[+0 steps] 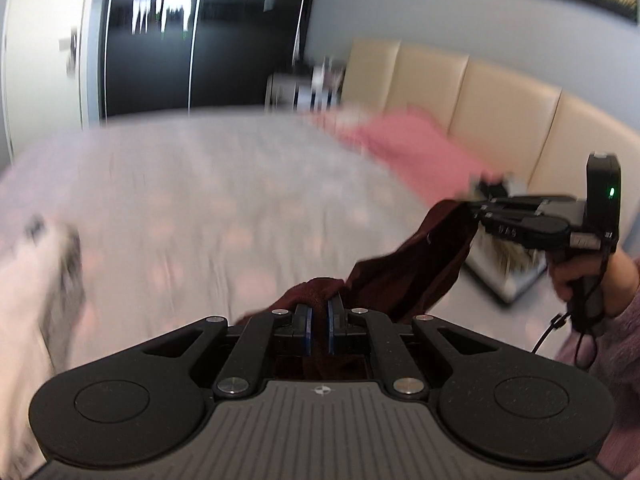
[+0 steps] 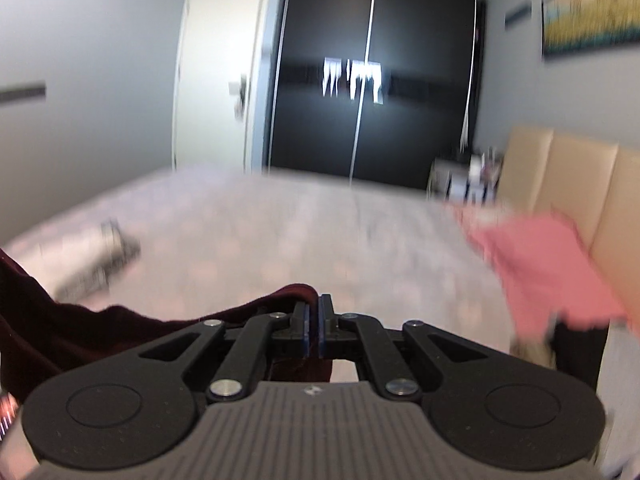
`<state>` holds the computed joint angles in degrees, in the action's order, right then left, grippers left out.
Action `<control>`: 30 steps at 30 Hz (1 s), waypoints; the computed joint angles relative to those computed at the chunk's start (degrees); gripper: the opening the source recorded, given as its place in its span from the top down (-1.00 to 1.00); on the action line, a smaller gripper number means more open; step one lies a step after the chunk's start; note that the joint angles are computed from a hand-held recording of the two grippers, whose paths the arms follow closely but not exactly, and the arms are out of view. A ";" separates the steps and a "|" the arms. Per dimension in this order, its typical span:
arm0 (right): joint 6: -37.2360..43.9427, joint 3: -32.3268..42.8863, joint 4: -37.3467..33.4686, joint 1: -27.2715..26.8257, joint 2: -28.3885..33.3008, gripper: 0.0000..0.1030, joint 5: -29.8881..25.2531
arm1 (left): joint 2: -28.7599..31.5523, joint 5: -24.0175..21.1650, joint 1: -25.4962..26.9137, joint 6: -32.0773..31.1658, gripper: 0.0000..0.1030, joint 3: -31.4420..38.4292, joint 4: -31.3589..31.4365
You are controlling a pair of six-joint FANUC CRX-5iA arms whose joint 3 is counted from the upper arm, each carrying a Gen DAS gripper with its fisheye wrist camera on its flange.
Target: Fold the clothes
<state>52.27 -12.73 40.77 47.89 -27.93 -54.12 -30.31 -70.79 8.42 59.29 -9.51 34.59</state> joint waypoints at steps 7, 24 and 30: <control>4.06 -2.00 -13.63 -1.53 0.29 0.90 -10.54 | 0.75 -4.44 -8.16 2.48 0.91 -6.21 -7.20; 4.31 -7.04 -19.03 -4.26 -0.97 0.72 -17.95 | -1.21 -9.00 -12.07 -2.50 0.63 -11.97 -9.75; -1.44 -9.68 -14.57 0.70 -4.93 0.30 -17.49 | -4.18 -9.40 -7.72 -5.68 0.12 -12.67 -5.59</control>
